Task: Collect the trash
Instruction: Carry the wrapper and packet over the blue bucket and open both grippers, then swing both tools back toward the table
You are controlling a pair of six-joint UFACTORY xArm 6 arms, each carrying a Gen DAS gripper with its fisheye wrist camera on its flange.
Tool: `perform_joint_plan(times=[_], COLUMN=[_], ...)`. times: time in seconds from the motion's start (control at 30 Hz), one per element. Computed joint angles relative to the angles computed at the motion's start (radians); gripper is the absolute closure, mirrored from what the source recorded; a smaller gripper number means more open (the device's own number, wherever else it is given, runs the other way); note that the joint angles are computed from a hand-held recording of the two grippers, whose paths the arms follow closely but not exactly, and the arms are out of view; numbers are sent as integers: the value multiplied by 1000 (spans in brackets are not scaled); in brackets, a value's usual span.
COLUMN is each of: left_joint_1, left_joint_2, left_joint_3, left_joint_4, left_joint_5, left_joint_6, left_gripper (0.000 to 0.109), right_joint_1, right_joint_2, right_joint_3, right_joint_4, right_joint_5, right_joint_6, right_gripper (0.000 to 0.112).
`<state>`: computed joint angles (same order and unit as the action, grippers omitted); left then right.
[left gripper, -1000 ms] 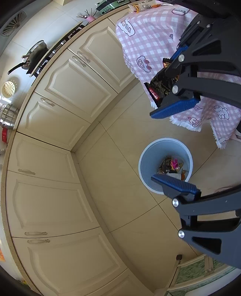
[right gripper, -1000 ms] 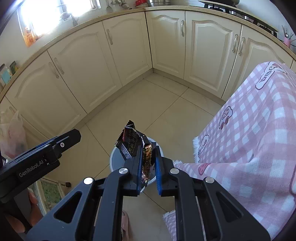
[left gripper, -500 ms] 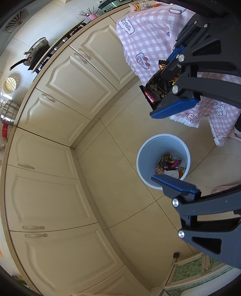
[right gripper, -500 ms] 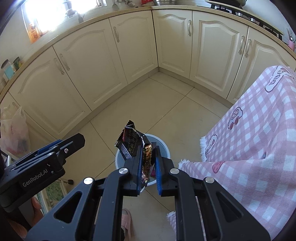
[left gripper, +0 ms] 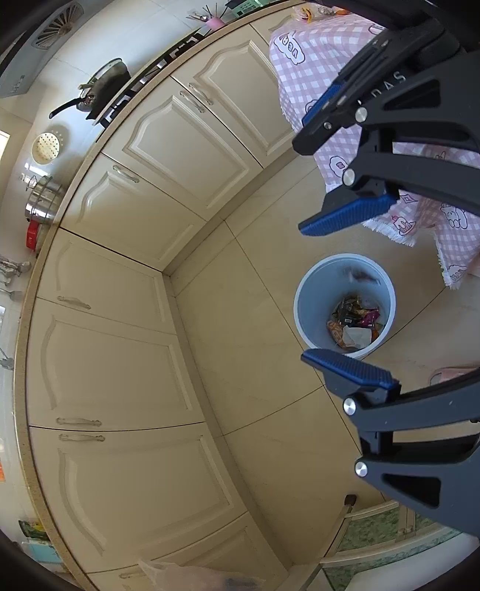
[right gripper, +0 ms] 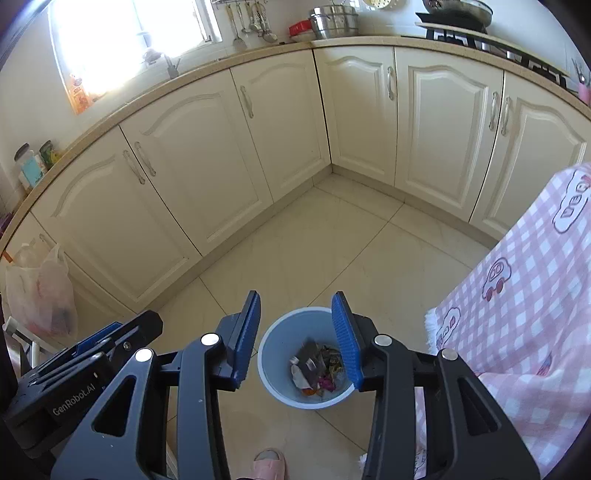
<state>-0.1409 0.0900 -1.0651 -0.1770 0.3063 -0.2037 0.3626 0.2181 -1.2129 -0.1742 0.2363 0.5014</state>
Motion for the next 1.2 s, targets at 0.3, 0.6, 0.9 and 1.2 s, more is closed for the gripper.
perform_joint_plan(times=[0.3, 0.6, 0.9, 1.2], left_joint_1=[-78, -271, -517, -690], left_joint_2=[-74, -169, -79, 136], left_joint_3=[12, 2, -165, -416], left_joint_4=[10, 88, 127, 97], left_joint_5=[18, 23, 88, 187], left_joint_6=[-1, -53, -67, -5], left_gripper=[46, 44, 42, 42], right_joint_1=[-65, -214, -479, -768], right_joint_2=[-193, -534, -871, -970], right_joint_3=[155, 396, 621, 707], right_joint_4=[-168, -254, -112, 201], right_joint_5=[-23, -20, 26, 85], right_joint_6=[135, 205, 21, -325], right_gripper=[72, 68, 61, 55])
